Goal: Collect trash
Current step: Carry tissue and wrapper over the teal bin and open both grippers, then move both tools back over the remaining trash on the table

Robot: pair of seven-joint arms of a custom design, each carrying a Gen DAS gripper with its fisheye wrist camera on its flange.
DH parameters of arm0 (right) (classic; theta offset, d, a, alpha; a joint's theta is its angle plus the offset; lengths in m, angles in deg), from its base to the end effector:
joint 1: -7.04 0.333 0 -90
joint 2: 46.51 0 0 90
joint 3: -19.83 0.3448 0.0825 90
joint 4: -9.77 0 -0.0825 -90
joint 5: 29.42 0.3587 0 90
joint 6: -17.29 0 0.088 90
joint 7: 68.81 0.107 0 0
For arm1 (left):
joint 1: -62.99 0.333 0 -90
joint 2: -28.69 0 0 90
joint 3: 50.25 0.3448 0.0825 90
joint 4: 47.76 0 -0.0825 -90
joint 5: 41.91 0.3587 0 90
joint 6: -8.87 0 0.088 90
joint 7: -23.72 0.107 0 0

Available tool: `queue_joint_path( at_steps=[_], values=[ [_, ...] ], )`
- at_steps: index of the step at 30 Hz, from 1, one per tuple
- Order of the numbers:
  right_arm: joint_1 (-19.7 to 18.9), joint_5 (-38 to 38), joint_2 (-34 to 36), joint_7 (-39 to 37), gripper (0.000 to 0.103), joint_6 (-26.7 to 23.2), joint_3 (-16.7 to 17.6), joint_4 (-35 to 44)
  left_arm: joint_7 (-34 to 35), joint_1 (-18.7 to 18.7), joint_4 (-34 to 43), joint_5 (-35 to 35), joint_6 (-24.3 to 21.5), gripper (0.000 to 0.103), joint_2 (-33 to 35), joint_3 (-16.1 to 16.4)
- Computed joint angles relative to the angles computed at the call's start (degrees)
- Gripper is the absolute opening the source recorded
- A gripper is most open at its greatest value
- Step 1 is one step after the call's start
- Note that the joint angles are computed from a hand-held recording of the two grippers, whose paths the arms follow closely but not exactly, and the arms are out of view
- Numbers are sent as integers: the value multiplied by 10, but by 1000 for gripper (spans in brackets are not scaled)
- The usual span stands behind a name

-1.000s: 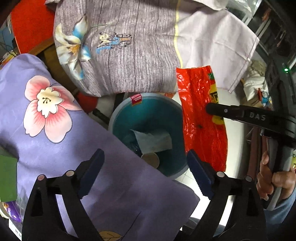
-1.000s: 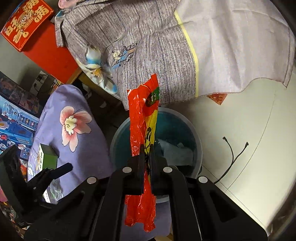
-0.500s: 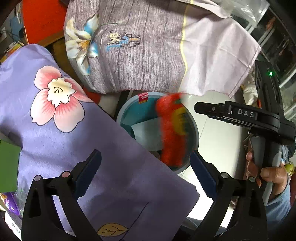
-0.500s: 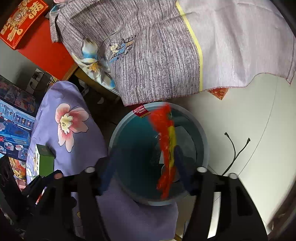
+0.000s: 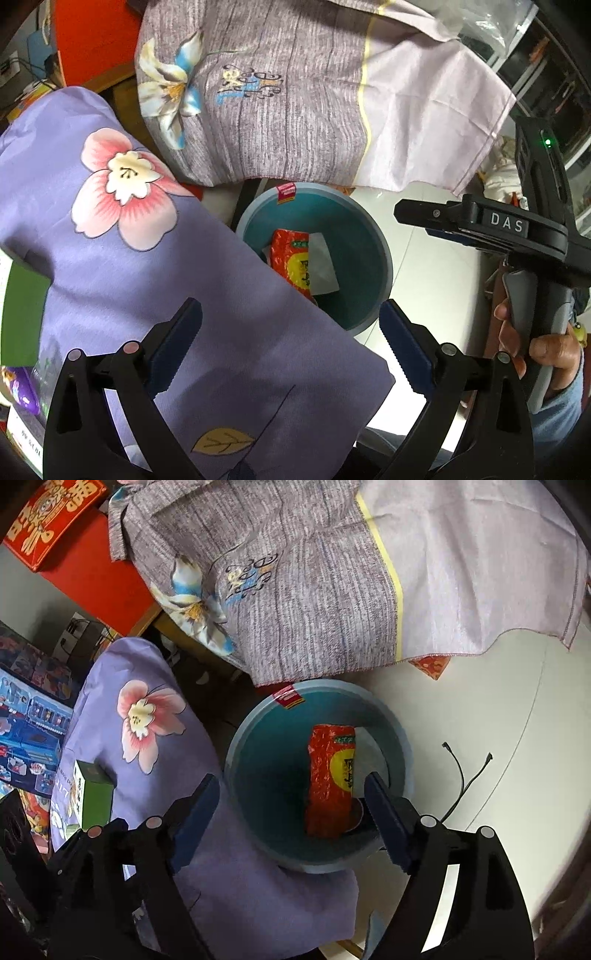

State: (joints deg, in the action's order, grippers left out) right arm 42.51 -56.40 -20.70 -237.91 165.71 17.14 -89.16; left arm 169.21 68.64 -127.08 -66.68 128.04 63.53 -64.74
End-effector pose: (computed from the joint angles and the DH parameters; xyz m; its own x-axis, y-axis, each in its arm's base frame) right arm 0.5716 0.3839 0.4066 -0.6317 -0.6722 -0.3861 -0.5895 0.7400 -0.3239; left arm 0.7181 -0.0891 0.4158 -0.7787 -0.5694 0.2635 -0.6224 0.6483 -0.4385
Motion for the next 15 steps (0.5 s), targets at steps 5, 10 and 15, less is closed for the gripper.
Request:
queue_joint_path(
  at_steps=[5,10,15],
  values=[
    [6,12,19,-21,78,-21,10,44,13,19,-20,-17,10,98,-19,2],
    [20,24,52,-50,79,-46,13,111,24,39,-27,-31,14,99,-30,10],
    [36,42,93,-79,79,-79,14,191,40,64,-28,-44,17,99,-36,19]
  ],
)
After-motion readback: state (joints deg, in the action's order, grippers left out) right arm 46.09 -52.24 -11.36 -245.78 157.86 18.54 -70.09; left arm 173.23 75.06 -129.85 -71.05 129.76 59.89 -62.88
